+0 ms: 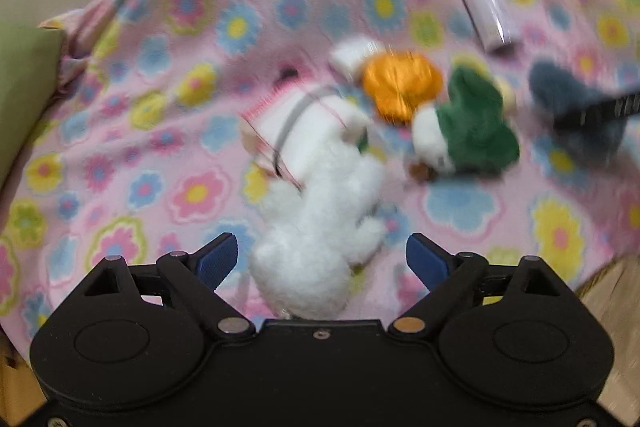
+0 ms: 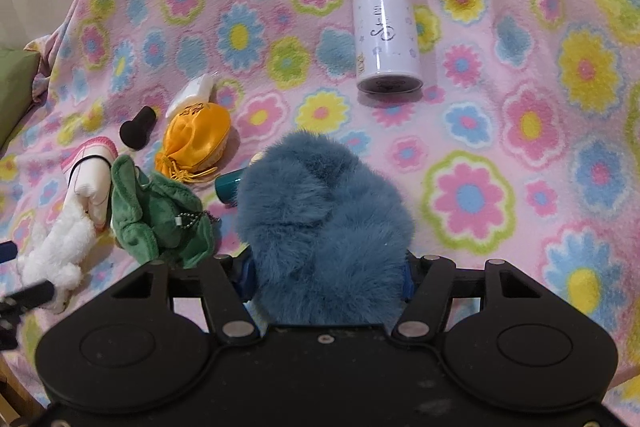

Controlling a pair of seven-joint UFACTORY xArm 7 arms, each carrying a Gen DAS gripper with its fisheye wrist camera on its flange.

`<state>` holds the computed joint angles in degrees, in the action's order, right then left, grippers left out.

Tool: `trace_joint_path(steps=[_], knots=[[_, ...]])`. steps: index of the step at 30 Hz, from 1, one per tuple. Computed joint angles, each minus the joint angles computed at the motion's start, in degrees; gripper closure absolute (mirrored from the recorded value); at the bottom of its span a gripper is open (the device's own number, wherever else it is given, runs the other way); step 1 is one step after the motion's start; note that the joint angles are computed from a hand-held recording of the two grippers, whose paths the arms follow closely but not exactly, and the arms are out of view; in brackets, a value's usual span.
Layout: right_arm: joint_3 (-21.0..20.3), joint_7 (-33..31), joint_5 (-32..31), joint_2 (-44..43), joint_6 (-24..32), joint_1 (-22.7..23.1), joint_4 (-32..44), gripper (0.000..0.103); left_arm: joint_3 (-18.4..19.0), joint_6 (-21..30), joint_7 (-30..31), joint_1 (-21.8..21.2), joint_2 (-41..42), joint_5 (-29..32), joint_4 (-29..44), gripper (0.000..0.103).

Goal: Organize soft objects
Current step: 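Close the left tool on the white plush dog while the right tool grips the blue scrunchie, then carry the white dog with the left tool while the right tool carries the scrunchie to the basket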

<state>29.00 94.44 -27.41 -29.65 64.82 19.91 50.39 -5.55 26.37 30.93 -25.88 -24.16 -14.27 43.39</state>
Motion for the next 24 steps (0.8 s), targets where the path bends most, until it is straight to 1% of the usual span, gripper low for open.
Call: trace_joint_path(steps=[1,3,5,6,7,8,12,17,22,24], knots=[[0.06,0.06,-0.06,0.02,-0.04,0.01,0.11,0.041,-0.92,0.47,-1.04,0.75,1.21,1.22,0.61,0.016],[0.16,0.14,-0.09,-0.11,-0.01,0.10,0.22,0.041,-0.90,1.52,-2.48,0.89,3.18,0.63,1.83,0.023],[0.29,0.05,-0.06,-0.28,0.27,0.20,0.42,0.041,0.12,3.80,-4.63,0.59,5.09,-3.02,3.82,0.030],[0.38,-0.01,-0.05,-0.36,0.47,0.23,0.57,0.041,0.74,4.64,-5.48,0.58,5.81,-5.17,4.63,0.039],[0.52,-0.05,-0.04,-0.45,0.70,0.27,0.75,0.041,1.26,5.72,-6.24,0.66,6.55,-7.21,5.62,0.039],[0.72,-0.06,-0.09,-0.52,0.97,0.29,0.99,0.041,1.49,6.04,-7.03,0.84,6.74,-9.12,5.87,0.042],[1.83,0.28,-0.47,-0.94,2.12,0.34,2.09,0.041,2.26,8.41,-7.61,1.20,5.32,-14.99,6.02,0.044],[3.90,1.06,-0.90,-2.12,3.78,0.63,3.78,0.041,1.65,8.29,-8.99,1.13,-0.80,-16.12,3.23,0.044],[6.82,1.36,-0.01,-3.32,6.09,1.46,6.52,0.041,2.66,10.45,-11.62,-0.36,-7.42,-17.78,1.15,0.044],[8.67,1.68,0.06,-3.25,7.48,1.35,8.27,0.041,2.54,11.14,-12.87,-0.74,-10.93,-17.64,-0.39,0.044]])
